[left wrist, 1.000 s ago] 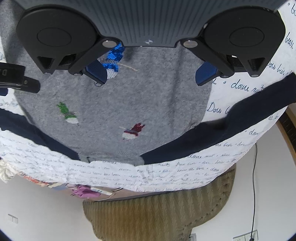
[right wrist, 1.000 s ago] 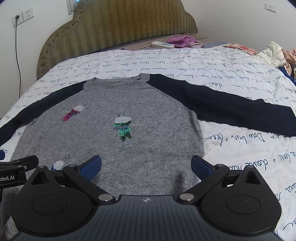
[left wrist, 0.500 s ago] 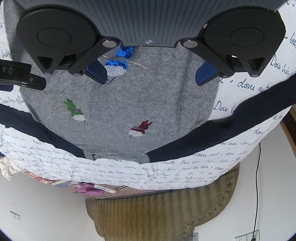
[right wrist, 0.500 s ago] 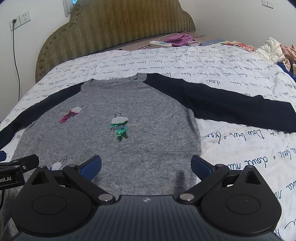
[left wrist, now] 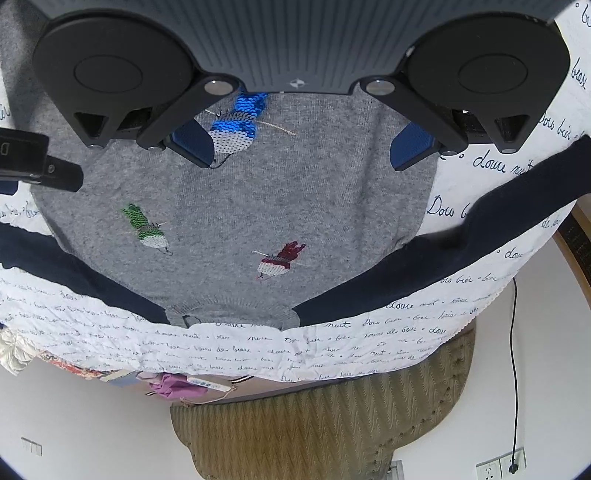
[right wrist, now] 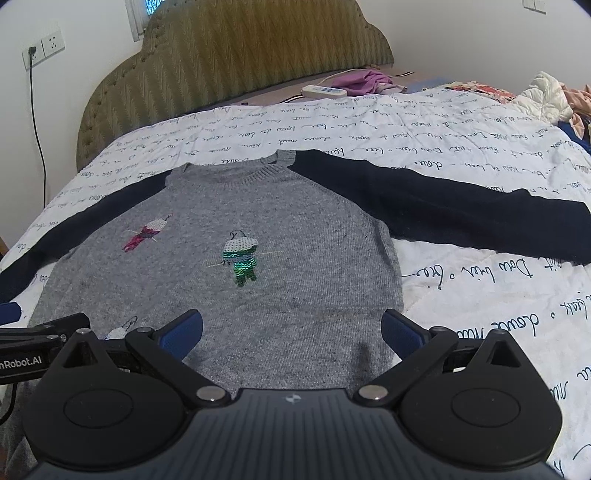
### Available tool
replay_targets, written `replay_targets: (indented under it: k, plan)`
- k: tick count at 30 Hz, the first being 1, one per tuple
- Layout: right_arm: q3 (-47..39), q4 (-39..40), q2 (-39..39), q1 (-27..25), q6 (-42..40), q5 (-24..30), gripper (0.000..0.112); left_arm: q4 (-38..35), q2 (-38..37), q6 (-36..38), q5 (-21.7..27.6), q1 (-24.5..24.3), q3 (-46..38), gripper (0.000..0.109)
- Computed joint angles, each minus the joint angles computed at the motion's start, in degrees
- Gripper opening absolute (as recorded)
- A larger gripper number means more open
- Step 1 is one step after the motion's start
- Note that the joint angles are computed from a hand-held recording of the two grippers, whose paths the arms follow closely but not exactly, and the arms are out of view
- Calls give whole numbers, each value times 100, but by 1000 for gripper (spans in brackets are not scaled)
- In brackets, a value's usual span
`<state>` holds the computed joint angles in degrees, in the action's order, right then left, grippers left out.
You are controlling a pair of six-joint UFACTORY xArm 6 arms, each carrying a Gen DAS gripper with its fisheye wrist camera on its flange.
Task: Fold small clothes
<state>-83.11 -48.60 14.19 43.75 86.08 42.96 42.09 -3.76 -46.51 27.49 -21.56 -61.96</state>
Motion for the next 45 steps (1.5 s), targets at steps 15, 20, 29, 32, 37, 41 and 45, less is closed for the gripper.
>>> replay_targets:
  k: [15,20,29,32,37,41,45]
  plan:
    - [256,-246,-157,-79,271,-190,103,231,146,-155,281,-166,-224,103]
    - [319,-292,-198,-107,324,-226,103,163,209,-99,330,-188,-300,103]
    - [455,-331,-280,-170,390,-389,103,166,281,-91,377,-236,-365,103]
    - [494,-396,-311,-171,428,-438,103,164,305,-86,398,-260,-391,103]
    - [650,-531,-406,-220,637,-565,103,171,350,-86,446,-309,-447,103]
    - [876,-815,-529,-323,934,-835,103,192,411,-79,485,-354,-514,103]
    - [1064,-1078,-645,-435,1140,-1075,103,192,515,-47,557,-417,-631,103]
